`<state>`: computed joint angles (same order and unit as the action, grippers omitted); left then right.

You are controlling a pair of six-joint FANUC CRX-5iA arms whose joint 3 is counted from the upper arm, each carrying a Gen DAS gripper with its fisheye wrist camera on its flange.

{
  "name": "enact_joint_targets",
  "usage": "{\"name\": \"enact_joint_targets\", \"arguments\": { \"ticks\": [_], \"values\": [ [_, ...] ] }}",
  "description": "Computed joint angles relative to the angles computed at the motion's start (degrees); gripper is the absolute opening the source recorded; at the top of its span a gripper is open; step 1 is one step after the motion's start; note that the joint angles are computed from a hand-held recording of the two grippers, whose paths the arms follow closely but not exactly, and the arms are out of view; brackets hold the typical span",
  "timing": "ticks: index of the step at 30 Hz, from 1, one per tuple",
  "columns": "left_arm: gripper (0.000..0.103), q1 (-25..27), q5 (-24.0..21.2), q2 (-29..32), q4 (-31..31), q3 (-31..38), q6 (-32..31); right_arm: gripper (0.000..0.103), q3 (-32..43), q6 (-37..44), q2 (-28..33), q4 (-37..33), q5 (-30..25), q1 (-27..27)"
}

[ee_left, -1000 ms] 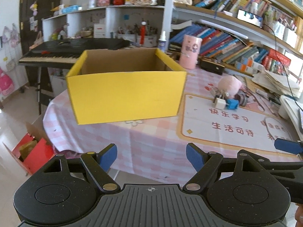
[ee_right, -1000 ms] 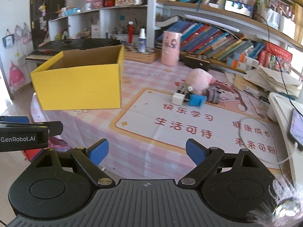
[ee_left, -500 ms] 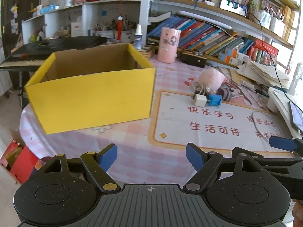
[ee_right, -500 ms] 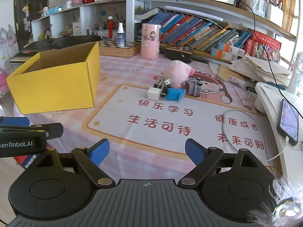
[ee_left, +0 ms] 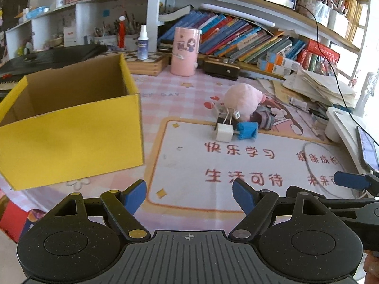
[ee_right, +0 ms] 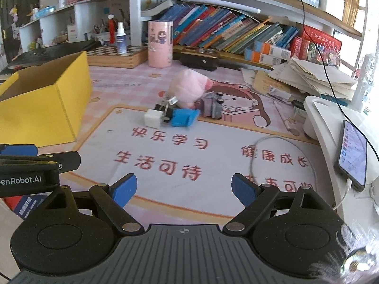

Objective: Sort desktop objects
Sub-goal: 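Move the left gripper to the white block while the right gripper approaches the blue piece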

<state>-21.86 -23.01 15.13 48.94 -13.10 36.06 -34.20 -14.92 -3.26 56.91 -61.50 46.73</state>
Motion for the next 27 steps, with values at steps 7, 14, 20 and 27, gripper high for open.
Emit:
{"name": "enact_joint_targets", "arguments": {
  "ticks": [7, 14, 20, 27],
  "values": [
    [0.082, -1.60, -0.54, 3.35, -5.80, 5.27, 7.26, 0.086, -1.25, 2.85, -1.29, 0.73, 3.45, -4.50],
    [0.081, -3.17, -0.90, 5.99, -12.50, 10.11, 15.62, 0.086, -2.78, 5.45, -2.81, 1.84, 7.68, -9.29],
    [0.081, -4.35, -1.46, 8.11, -20.81, 14.92, 25.88, 0.086, -4.42, 7.42, -3.99, 4.92, 11.87, -13.59],
    [0.081, -5.90, -2.58, 10.83, -29.53, 20.61, 36.06, 0.086, -5.99, 8.81, -4.76, 8.80, 17.59, -18.91]
  ]
}}
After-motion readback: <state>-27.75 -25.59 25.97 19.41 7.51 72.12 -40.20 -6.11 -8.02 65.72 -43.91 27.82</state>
